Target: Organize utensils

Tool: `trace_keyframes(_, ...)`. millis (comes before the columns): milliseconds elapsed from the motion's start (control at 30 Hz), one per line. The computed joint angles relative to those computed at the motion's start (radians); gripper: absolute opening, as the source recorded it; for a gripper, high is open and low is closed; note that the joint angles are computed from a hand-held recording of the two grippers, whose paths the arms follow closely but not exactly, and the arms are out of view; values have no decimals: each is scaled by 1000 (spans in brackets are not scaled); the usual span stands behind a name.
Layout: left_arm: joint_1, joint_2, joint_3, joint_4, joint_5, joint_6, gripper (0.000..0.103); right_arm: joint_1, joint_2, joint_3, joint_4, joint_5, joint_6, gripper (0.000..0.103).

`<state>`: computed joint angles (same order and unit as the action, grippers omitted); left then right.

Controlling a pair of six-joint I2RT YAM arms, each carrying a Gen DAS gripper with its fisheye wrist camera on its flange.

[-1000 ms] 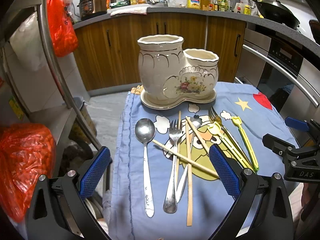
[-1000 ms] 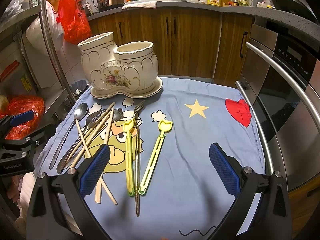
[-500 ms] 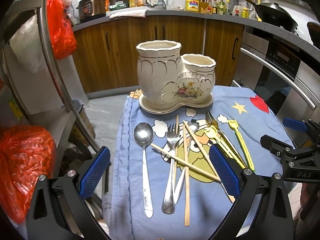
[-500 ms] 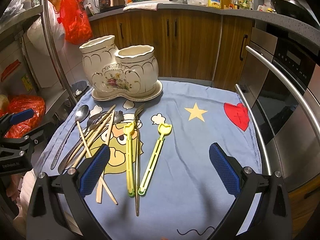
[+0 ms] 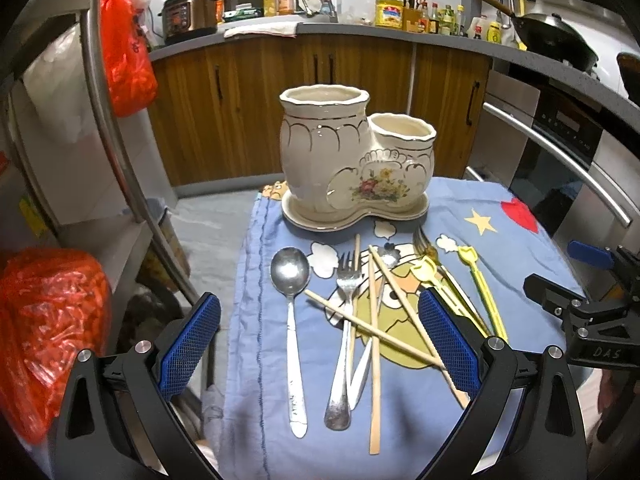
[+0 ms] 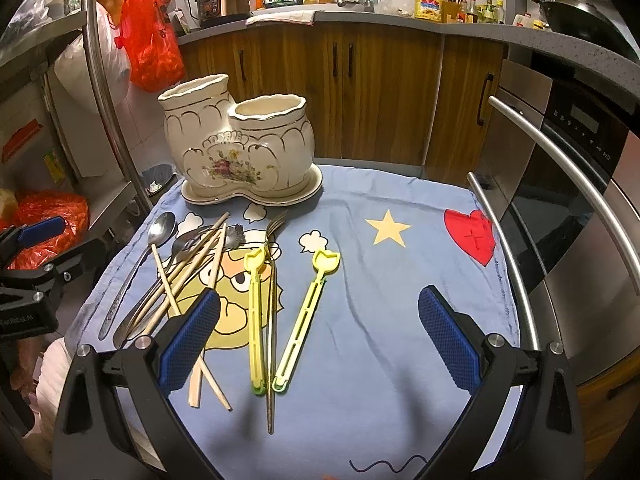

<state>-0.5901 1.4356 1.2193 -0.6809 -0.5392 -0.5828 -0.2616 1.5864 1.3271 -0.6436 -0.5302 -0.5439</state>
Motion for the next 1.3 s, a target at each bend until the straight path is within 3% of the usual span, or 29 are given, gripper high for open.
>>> trace_keyframes(133, 10, -8, -11, 16, 14, 8, 98, 5, -47, -99, 178, 40, 29, 98)
trace_keyframes(300, 20, 25, 10, -27, -12, 3, 98, 5, -6, -61, 128, 29, 2, 98)
trace_keyframes(433, 47, -21, -49, 40, -13, 10, 98, 1, 7, -49, 103, 8, -12, 98)
trace_keyframes(567, 39, -46, -95, 116, -89, 84, 98, 2, 19, -40, 100, -10, -11, 98)
trace_keyframes(667, 68, -28, -95, 127, -31, 103, 98, 6, 52, -6, 76, -26, -9, 98)
trace_keyframes(767, 131, 3, -91, 103, 139, 99, 98, 23, 73, 1, 103, 5, 0, 98)
trace_keyframes(1000, 135, 22, -140, 137, 33, 92, 98, 48, 148, 41, 110, 51, 28, 96)
trace_keyframes(1300, 187, -3, -186, 186, 67, 104, 95, 93, 257, 145, 11, 94, 69, 54)
